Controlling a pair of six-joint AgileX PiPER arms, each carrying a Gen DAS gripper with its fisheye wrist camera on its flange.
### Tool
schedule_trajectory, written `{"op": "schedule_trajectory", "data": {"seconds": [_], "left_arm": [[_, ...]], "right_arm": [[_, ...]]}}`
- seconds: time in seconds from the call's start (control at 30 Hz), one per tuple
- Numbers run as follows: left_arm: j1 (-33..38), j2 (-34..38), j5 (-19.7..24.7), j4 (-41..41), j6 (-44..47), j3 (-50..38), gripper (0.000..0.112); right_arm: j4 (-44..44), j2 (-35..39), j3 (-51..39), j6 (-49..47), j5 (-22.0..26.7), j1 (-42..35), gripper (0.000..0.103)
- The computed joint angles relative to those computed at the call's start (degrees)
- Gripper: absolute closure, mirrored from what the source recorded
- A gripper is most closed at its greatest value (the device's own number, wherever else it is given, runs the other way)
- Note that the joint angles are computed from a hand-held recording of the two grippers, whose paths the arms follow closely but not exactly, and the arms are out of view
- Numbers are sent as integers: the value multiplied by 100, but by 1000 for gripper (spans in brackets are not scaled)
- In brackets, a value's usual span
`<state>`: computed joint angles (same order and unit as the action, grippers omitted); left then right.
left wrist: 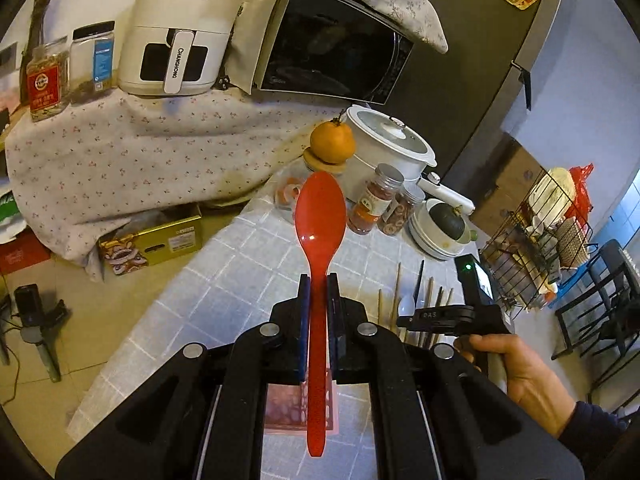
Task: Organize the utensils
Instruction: 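Lift the red spoon with the left tool while the right tool grasps the white plastic spoon, then drop the red spoon into the pink holder while the right tool lowers the white spoon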
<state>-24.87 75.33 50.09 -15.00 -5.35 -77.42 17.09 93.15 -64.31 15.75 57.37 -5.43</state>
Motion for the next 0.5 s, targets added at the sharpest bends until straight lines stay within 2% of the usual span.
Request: {"op": "schedule_trajectory", "data": {"seconds": [0.1,0.23,0.37,0.5], "left_arm": [[23,-100,-287,-158,227,258,106],[163,-184,-570,-531,550,521,106],[135,-293,-924,-540,644,746,106],[-9,-379,-1564,-391,655,1102,106]], "right_arm": [[-148,147,1,202,2,56,88],[-82,69,218,161,-194,38,94],[-105,-397,296,59,-273,-52,94],[-11,-1056,468,30,-532,-35,94]]}}
